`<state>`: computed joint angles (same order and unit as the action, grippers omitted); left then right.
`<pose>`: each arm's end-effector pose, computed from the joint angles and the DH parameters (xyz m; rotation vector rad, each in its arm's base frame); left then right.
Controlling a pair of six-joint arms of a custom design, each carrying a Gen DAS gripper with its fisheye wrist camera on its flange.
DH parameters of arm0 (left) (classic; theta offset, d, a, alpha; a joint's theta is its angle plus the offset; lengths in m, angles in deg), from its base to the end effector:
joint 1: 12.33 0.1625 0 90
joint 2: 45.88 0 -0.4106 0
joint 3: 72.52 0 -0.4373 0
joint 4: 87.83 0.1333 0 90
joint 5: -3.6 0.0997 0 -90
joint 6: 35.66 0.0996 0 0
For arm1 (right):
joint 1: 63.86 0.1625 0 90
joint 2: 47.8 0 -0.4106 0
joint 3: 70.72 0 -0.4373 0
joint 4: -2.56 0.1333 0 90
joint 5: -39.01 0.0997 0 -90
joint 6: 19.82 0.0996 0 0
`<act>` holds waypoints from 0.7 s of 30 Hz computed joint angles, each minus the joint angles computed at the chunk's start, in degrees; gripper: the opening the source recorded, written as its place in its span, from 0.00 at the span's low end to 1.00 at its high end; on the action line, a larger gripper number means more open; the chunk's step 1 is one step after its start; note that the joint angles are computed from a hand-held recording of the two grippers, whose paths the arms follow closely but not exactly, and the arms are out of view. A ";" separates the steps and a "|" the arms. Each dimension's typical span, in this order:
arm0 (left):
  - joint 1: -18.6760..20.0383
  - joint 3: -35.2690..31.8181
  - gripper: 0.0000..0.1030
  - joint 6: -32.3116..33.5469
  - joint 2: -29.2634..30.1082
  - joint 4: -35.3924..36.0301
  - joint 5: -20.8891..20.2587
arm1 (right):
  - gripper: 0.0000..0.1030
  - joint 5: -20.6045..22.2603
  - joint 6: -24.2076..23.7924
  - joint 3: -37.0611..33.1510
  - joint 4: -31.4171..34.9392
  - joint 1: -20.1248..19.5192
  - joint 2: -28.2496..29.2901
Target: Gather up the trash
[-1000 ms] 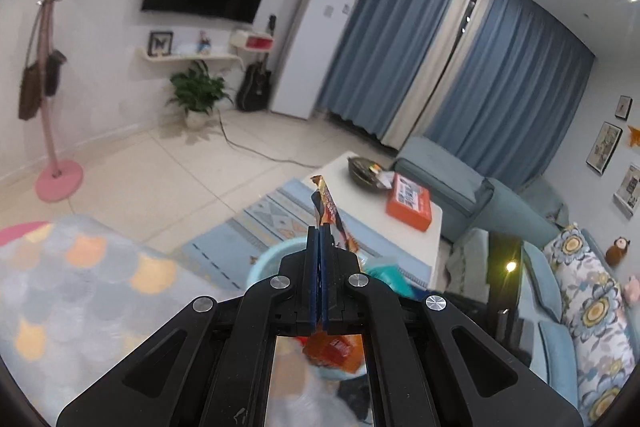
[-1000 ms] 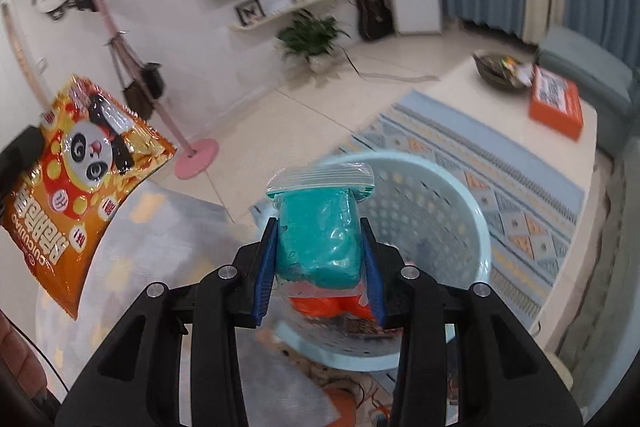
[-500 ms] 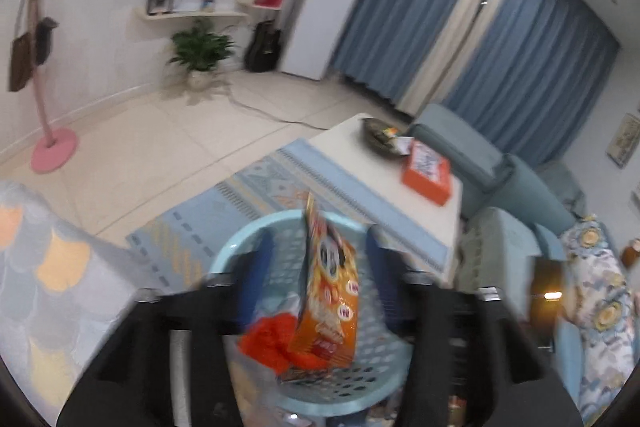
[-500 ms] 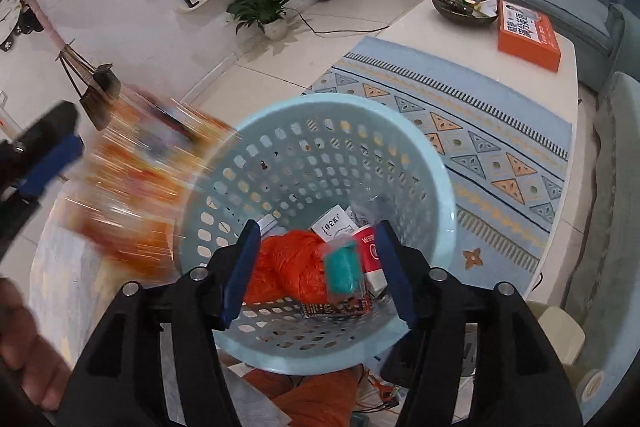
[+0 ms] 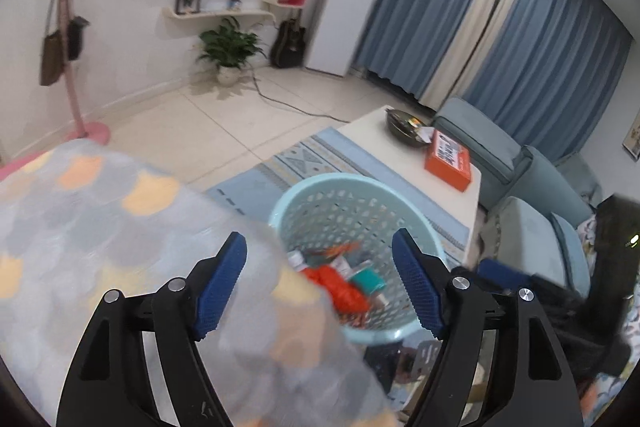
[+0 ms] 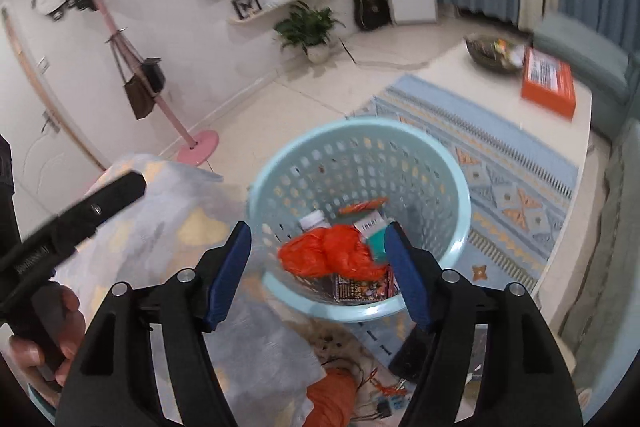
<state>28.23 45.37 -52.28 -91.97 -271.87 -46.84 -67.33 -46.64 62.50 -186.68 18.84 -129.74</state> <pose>-0.2844 -0.5023 0.0095 0.5603 2.5557 -0.9417 0.0449 -0.4784 0.2379 0.2635 -2.4635 0.9473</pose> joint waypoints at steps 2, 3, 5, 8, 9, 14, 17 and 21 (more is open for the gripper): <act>-2.26 3.49 0.73 -1.17 -1.97 -1.24 3.89 | 0.67 -0.81 -2.24 2.45 -5.19 2.19 -0.48; -3.55 5.17 0.75 -1.83 -2.69 -1.95 6.48 | 0.67 -1.20 -2.81 3.10 -6.83 2.88 -0.47; -6.09 8.04 0.78 -3.65 -3.34 -3.66 11.68 | 0.67 -1.85 -5.06 5.44 -13.37 4.71 -0.12; -10.22 12.09 0.80 -6.50 -3.62 -4.84 20.43 | 0.68 -1.61 -7.03 7.82 -19.79 6.26 0.39; -11.41 13.37 0.81 -7.68 -3.72 -4.73 22.94 | 0.68 -1.31 -7.37 8.63 -21.54 6.57 0.46; -15.60 17.48 0.83 -11.40 -2.43 -6.18 31.91 | 0.68 -2.04 -8.29 10.86 -30.04 7.92 2.26; -16.54 17.93 0.83 -8.25 0.28 -13.85 34.52 | 0.68 -2.48 -7.85 12.03 -32.75 8.05 2.51; -17.79 18.15 0.85 -2.87 2.57 -21.60 36.04 | 0.68 -4.05 -9.07 13.15 -37.04 8.37 3.45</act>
<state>10.44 63.51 -55.15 -89.40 -293.47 -10.79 -71.38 -55.71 75.65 -223.72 27.21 -126.29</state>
